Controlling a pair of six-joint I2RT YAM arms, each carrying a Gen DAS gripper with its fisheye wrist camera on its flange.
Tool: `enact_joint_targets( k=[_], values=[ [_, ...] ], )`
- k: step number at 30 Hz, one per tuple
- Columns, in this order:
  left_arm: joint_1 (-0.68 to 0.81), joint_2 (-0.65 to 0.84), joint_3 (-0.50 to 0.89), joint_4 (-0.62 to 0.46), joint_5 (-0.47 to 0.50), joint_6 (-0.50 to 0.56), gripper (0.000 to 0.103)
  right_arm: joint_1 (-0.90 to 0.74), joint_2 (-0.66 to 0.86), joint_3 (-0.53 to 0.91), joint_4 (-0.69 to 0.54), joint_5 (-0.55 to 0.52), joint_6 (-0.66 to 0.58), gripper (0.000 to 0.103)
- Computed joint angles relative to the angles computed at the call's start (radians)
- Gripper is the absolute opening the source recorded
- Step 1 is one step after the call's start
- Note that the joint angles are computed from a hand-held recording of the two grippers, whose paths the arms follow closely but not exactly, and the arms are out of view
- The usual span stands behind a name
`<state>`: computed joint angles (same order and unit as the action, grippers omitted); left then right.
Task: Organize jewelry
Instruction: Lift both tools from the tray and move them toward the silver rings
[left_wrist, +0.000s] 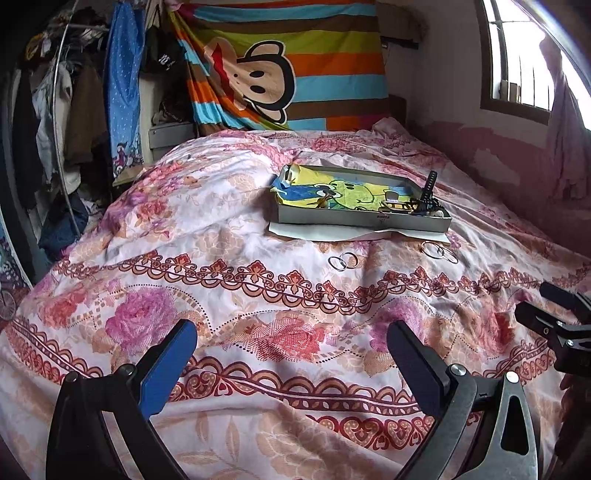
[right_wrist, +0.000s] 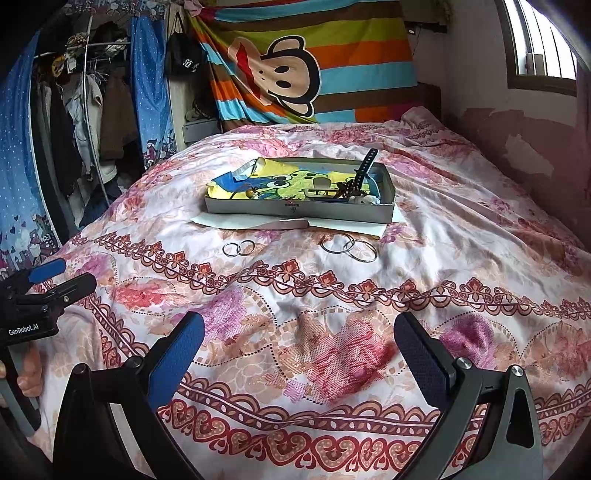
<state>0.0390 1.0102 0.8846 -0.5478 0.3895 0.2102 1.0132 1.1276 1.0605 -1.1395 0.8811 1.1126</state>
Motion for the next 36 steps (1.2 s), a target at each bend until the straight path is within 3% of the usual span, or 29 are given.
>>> enact_joint_targets(
  k=[21, 29, 36],
  values=[
    [-0.100, 0.062, -0.002, 0.132, -0.077, -0.062, 0.103, -0.041, -0.016, 0.002, 0.034, 0.033, -0.045, 0.101],
    [-0.144, 0.144, 0.031, 0.197, -0.087, -0.101, 0.103, -0.096, -0.009, 0.007, 0.091, 0.086, -0.166, 0.101],
    [-0.177, 0.263, 0.097, 0.222, -0.116, -0.136, 0.103, -0.174, -0.031, -0.032, 0.228, 0.096, -0.325, 0.101]
  ],
)
